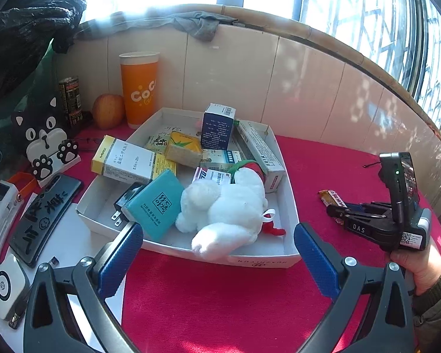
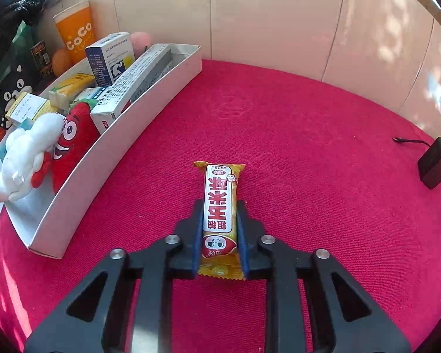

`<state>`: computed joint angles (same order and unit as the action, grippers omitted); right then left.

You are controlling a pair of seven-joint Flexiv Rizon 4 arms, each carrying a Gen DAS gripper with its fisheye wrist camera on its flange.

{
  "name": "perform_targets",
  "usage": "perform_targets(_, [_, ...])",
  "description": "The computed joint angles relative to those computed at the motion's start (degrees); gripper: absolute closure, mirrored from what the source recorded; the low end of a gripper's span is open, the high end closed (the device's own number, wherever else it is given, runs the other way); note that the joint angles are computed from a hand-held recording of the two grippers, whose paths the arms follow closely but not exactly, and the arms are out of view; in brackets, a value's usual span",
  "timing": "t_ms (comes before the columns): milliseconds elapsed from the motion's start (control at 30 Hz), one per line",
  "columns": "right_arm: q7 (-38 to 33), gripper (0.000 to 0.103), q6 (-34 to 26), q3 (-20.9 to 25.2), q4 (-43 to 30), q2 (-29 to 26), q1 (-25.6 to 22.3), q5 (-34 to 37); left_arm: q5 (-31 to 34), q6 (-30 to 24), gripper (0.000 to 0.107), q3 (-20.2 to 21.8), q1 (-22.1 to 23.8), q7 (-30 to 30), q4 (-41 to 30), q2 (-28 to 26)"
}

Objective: Organize objects
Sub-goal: 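Grasp the yellow snack bar with the right gripper, then carry the snack bar into the white tray and open the right gripper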

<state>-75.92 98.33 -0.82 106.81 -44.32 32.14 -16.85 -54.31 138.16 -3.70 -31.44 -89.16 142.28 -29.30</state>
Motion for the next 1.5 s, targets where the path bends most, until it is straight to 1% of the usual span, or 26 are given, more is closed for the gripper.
perform_targets(33, [-0.4, 0.084, 1.3, 0.8, 0.7, 0.2, -0.7, 0.1, -0.3, 0.2, 0.004, 0.0, -0.2, 0.2, 0.0, 0.0])
perform_targets(67, [-0.6, 0.084, 3.9, 0.2, 1.9, 0.7, 0.0, 0.7, -1.2, 0.7, 0.004, 0.1, -0.8, 0.7, 0.0, -0.1])
perform_targets(133, [-1.5, 0.084, 9.1, -3.5, 4.8, 2.1, 3.9, 3.5, -4.3, 1.6, 0.004, 0.1, -2.0, 2.8, -0.5, -0.4])
perform_targets(167, [-2.3, 0.084, 11.5, -3.9, 5.9, 2.9, 4.8, 4.8, -5.6, 2.1, 0.004, -0.1, -2.4, 3.6, -0.6, -0.5])
perform_targets(233, [-4.2, 0.084, 15.2, -2.9, 7.6, 4.8, 5.1, 6.9, -7.1, 3.1, 0.004, -0.5, -2.4, 4.6, -0.6, -0.5])
perform_targets(367, [-6.9, 0.083, 19.7, 1.1, 10.0, 8.5, 4.7, 9.6, -8.5, 4.4, 0.004, -1.2, -1.9, 5.1, -0.2, -0.2])
perform_targets(433, [-8.0, 0.083, 21.5, 2.4, 10.7, 9.6, 5.2, 10.9, -9.4, 5.3, 0.004, -1.4, -1.8, 5.3, 0.2, -0.1])
perform_targets(567, [-8.6, 0.083, 23.0, 5.4, 10.9, 10.6, 4.7, 11.7, -9.8, 6.2, 0.004, -1.7, -1.1, 5.1, 1.1, 0.4])
perform_targets(633, [-8.7, 0.083, 23.6, 5.8, 10.5, 10.6, 5.5, 12.7, -9.9, 6.3, 0.004, -1.7, -0.7, 5.4, 1.4, 0.6])
perform_targets(767, [-9.4, 0.083, 24.3, 5.2, 9.9, 10.4, 7.9, 15.7, -10.5, 6.3, 0.004, -1.5, 0.1, 7.3, 1.4, 1.1])
perform_targets(900, [-8.3, 0.083, 23.0, 5.6, 8.4, 9.7, 8.4, 16.6, -10.2, 6.0, 0.004, -1.2, 1.2, 9.4, 1.1, 1.7])
perform_targets(1033, [-6.2, 0.083, 20.0, 6.4, 6.0, 8.5, 8.1, 15.0, -8.1, 5.2, 0.004, -0.5, 3.0, 9.6, 1.4, 3.1])
perform_targets(1233, [-1.1, 0.083, 11.8, 8.8, -0.5, 5.3, 5.9, 8.3, -6.4, 5.5, 0.004, 0.4, 4.9, 8.7, 2.5, 4.7])
perform_targets(1367, [2.1, 0.083, 7.5, 6.5, -5.8, 2.4, 8.2, 6.6, -5.0, 4.9, 0.004, 0.9, 6.2, 8.8, 2.6, 5.4])
perform_targets(1433, [4.1, 0.083, 5.0, 6.1, -8.9, 0.7, 8.5, 5.8, -3.5, 4.9, 0.004, 1.2, 7.0, 8.1, 2.9, 5.8])
perform_targets(1500, [5.7, 0.083, 1.9, 9.0, -12.0, -1.2, 6.1, 3.8, -2.7, 5.1, 0.004, 1.3, 7.2, 7.6, 3.1, 6.0])
